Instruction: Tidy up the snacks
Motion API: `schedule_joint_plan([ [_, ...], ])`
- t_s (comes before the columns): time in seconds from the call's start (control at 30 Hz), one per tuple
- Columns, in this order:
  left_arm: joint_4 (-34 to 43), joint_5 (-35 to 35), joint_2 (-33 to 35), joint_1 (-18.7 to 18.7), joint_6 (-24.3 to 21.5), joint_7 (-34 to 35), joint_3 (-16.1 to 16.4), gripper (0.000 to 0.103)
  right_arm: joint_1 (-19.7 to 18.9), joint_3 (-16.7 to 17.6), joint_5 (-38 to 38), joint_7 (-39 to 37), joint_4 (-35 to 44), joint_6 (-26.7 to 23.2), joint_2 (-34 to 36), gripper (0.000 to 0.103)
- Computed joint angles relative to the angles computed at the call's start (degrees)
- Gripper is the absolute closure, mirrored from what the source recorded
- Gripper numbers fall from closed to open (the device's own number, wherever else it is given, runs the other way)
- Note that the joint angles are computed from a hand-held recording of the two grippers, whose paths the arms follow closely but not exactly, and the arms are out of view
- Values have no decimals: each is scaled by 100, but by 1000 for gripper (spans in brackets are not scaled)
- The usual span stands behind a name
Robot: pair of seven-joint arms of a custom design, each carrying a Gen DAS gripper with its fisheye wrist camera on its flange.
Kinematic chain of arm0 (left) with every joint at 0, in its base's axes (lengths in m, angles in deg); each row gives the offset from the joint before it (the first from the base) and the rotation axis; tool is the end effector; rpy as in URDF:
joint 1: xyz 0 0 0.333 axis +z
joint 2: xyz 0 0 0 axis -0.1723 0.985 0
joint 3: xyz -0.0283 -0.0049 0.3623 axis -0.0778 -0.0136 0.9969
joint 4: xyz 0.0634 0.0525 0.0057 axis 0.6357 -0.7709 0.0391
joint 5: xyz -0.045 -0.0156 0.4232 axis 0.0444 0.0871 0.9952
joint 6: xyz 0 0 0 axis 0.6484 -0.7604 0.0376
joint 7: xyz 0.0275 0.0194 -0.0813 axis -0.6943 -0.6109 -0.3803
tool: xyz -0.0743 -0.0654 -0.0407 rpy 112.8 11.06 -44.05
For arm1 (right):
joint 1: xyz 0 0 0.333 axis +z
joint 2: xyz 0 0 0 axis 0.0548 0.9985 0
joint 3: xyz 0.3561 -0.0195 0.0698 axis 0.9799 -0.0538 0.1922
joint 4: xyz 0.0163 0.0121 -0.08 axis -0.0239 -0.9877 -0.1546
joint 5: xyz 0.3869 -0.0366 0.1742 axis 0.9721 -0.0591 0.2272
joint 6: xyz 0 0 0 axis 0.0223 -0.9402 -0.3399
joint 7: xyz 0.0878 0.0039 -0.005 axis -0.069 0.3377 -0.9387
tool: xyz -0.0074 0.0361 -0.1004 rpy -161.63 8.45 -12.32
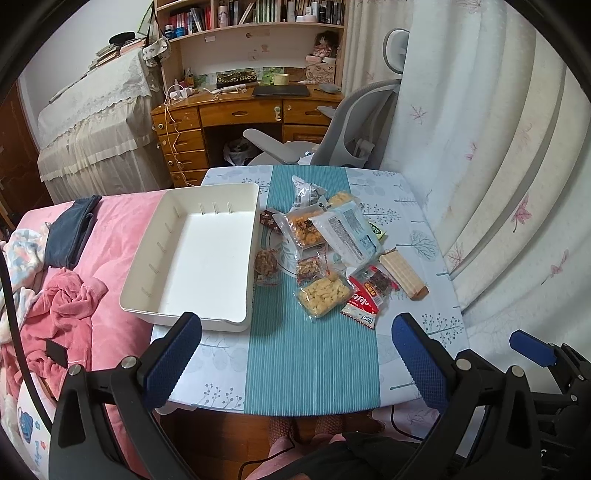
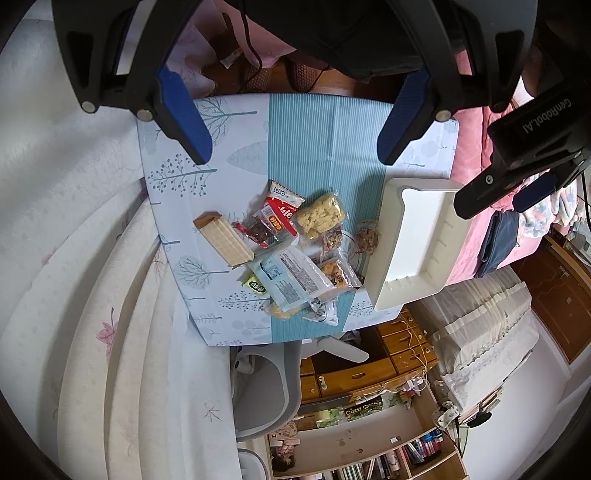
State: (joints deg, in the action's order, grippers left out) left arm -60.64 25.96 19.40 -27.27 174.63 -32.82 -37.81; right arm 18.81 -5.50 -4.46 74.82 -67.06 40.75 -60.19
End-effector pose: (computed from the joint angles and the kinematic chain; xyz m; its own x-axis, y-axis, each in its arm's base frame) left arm 0.6586 -0.2610 0.7380 0.3047 -0.9519 0.0313 -0.7567 -0.2619 -0.5991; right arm 0.6903 0.2380 0.7297 0.3285 -0.9338 -0.1421 -0.8436 -0.2223 -0.4888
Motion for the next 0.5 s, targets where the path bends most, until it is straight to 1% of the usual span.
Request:
schedule_joint_plan([
  [0.27,108,-251,81,84,82,223,-8,1,8,-10,-18,46,44,-35,26,11],
  [0.5,23,-543,52,204,208,508,-12,1,81,-36,-152,306,109,-84,75,11],
])
